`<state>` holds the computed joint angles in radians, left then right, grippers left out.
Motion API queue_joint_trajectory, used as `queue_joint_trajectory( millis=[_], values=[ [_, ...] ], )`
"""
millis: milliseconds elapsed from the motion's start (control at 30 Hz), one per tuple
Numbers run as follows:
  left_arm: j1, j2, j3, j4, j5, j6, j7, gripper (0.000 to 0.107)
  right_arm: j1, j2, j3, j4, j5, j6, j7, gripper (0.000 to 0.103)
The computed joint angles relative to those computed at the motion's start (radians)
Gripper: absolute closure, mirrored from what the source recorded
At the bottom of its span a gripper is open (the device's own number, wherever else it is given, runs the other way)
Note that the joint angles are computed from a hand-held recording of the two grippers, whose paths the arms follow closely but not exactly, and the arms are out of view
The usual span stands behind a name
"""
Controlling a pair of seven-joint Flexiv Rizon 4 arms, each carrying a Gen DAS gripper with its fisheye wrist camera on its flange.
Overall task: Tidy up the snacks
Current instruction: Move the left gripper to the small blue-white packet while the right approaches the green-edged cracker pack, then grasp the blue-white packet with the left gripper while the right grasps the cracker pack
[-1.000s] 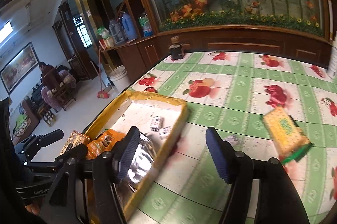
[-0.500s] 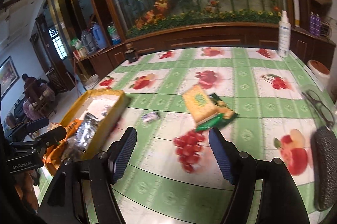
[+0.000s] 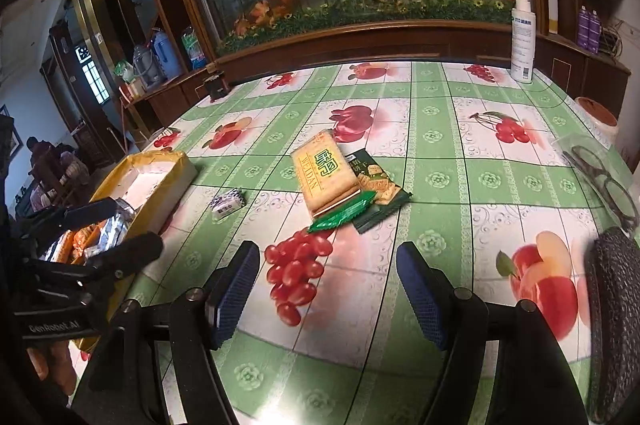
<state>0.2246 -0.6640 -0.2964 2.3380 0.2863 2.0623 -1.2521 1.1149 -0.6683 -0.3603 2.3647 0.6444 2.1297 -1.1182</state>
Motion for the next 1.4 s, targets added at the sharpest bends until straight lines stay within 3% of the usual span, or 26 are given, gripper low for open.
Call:
queue_joint_trajectory(
  millis=[167,467,667,733,867,933,1033,1100,1200,1400],
  values=[
    [-0.015,-0.047,-0.015,-0.066,-0.031,-0.061,0.015,0.018,-0.047,-0.017,-0.027,-0.050,-0.090,-0.056,-0.050,0.030],
    [-0.106,-0.106,0.049,-0.158,-0.130,-0.117,0.069,0.018,-0.182,-0.056,0.009,-0.138,-0.260,-0.124,-0.061,0.032],
    [-0.193,-0.123,0.115,-0.202,-0.191,-0.142,0.114,0.017,-0.123,-0.103,-0.076,-0.171,-0.332,-0.220,-0.058,0.042],
    [-0.175,-0.135,0.096,-0.211,-0.179,-0.131,0.134,0.017,-0.086,-0.125,-0.123,-0.168,-0.344,-0.230,-0.037,0.052],
    [-0.115,-0.146,0.034,-0.226,-0.166,-0.169,0.165,0.017,-0.088,-0.127,-0.131,-0.161,-0.371,-0.225,-0.006,0.055],
    [-0.066,-0.155,-0.015,-0.222,-0.154,-0.182,0.177,0.023,-0.080,-0.132,-0.141,-0.156,-0.376,-0.219,0.000,0.055],
    [-0.034,-0.154,-0.049,-0.206,-0.143,-0.184,0.189,0.047,-0.075,-0.137,-0.145,-0.152,-0.368,-0.205,0.013,0.056],
    [-0.018,-0.152,-0.069,-0.201,-0.142,-0.193,0.195,0.069,-0.068,-0.141,-0.151,-0.149,-0.362,-0.203,0.018,0.056],
    [0.029,-0.155,-0.118,-0.192,-0.139,-0.221,0.206,0.089,-0.071,-0.137,-0.148,-0.145,-0.359,-0.199,0.025,0.056],
    [0.079,-0.162,-0.164,-0.166,-0.122,-0.222,0.238,0.091,-0.108,-0.112,-0.100,-0.123,-0.336,-0.158,0.044,0.056]
  ],
)
